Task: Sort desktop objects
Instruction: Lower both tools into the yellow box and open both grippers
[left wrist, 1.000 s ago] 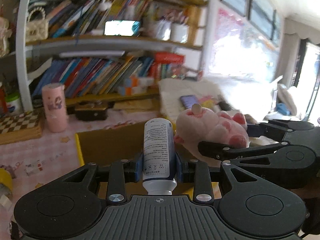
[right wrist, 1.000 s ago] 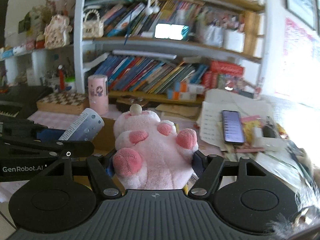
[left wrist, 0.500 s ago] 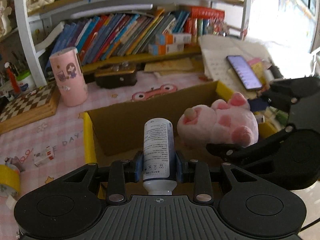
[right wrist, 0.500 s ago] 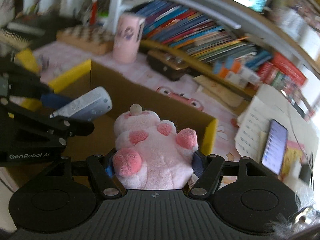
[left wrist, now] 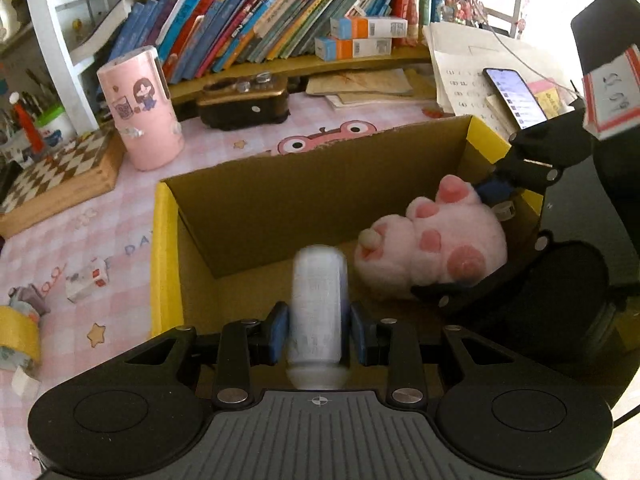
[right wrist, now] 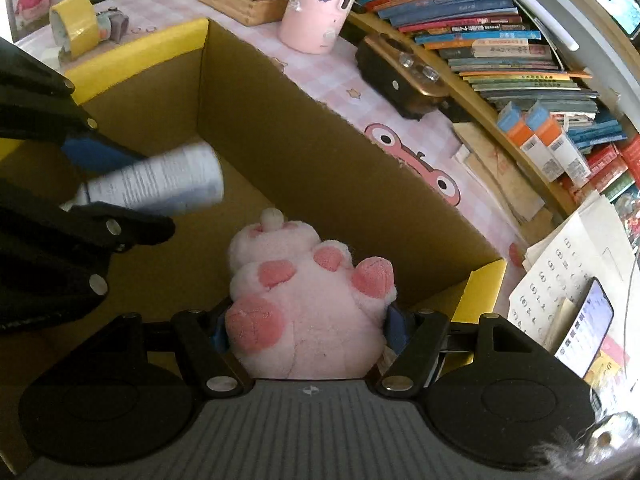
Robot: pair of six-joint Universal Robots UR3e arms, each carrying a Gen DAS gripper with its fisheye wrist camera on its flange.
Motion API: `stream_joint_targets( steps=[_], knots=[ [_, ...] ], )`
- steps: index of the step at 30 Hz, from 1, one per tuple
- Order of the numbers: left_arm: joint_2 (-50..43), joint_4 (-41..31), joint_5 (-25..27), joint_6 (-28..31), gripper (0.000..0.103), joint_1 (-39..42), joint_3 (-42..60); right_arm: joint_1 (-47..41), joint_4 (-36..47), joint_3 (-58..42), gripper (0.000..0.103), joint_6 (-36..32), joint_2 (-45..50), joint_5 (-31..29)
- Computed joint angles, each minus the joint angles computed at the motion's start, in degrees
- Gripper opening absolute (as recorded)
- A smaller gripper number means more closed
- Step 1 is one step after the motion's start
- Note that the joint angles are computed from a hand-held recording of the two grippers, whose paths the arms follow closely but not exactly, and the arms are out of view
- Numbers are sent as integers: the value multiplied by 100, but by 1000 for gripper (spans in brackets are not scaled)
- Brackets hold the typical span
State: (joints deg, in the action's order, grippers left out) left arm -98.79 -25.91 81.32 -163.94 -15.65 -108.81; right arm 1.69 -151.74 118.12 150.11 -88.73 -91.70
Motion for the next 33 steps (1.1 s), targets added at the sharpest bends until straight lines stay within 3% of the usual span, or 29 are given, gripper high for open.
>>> stream_joint_targets(
  steps=[6, 10, 15, 18, 27, 33],
  knots=[
    [72, 315, 65, -76, 37, -39, -129, -23, 154, -46, 75, -19, -48, 131],
    [534, 935, -180, -238, 50, 129, -685, -127, -71, 128, 82, 125, -241, 252],
    [1186, 1320, -318, -390, 52, 376, -1229, -388, -102, 371, 86, 331, -795, 652],
    [1669, 1366, -470, -465, 62, 645, -1555, -495, -68, 514, 86, 558, -1177, 799],
    [3123, 1507, -1118, -262, 76, 1632, -2560, -953, 63, 1265, 87, 1235, -2749, 1445],
    [4122, 963, -1712, 286, 79, 2433, -3072, -974, 142, 1604, 87, 1811, -3641, 1227]
  ],
)
